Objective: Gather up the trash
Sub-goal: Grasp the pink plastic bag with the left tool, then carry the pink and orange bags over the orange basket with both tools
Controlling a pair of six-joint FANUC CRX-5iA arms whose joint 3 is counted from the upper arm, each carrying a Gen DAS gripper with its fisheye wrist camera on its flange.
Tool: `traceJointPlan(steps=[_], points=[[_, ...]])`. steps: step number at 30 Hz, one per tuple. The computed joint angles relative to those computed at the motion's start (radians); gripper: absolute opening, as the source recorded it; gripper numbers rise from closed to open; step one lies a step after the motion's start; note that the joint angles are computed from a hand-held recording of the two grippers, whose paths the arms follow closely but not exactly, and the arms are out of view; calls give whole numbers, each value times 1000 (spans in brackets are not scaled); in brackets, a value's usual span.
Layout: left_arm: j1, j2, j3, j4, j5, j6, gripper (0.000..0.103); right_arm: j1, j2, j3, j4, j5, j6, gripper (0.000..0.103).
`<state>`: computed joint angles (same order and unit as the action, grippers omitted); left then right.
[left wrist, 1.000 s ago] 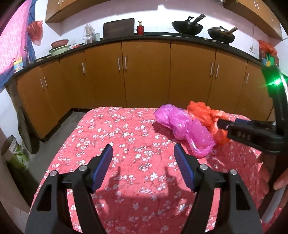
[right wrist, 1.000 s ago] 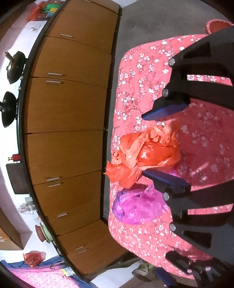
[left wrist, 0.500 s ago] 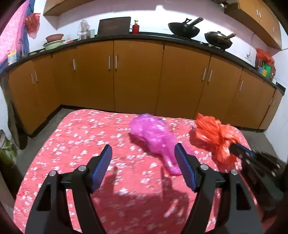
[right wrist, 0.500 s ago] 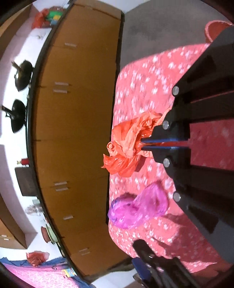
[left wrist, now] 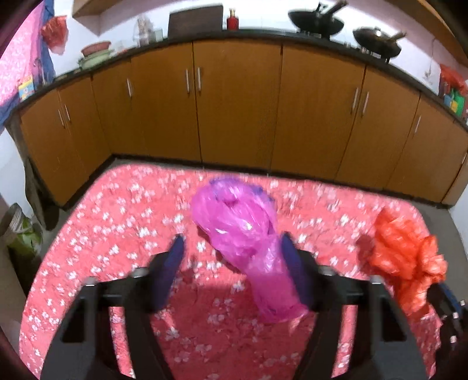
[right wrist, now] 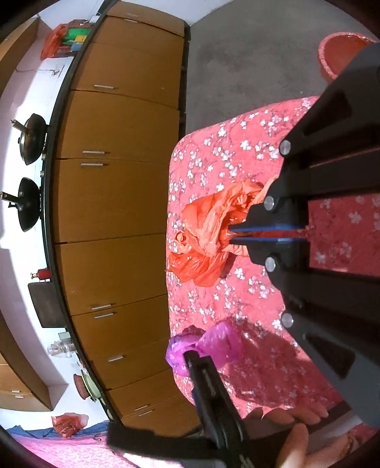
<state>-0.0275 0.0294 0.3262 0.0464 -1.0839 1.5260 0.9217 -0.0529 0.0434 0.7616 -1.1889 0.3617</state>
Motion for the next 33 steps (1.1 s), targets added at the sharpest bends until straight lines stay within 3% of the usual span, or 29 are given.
traceJointPlan(steps=[1,2,6,12,19,27,33], points=[[11,0,-13,32,-1,-22,37,0,-3,-2,0,-1,-3,5],[18,-5,-25,51,4,-36,27,2,-7,-7,2,-3,-6,5],[40,-51,-94,102,44,-115,18,9,-21,-17,7,-13,-26,5],[106,-168,-240,228,106,-264,17,39,-62,-48,42,-29,-82,5],[120,-271,-312,296,120,-378,17,114,-116,-76,95,-99,-150,5],[98,-347,-358,425,88,-495,17,248,-212,-123,194,-277,-259,5],[26,-386,-374,473,67,-536,17,356,-295,-182,256,-448,-366,5]])
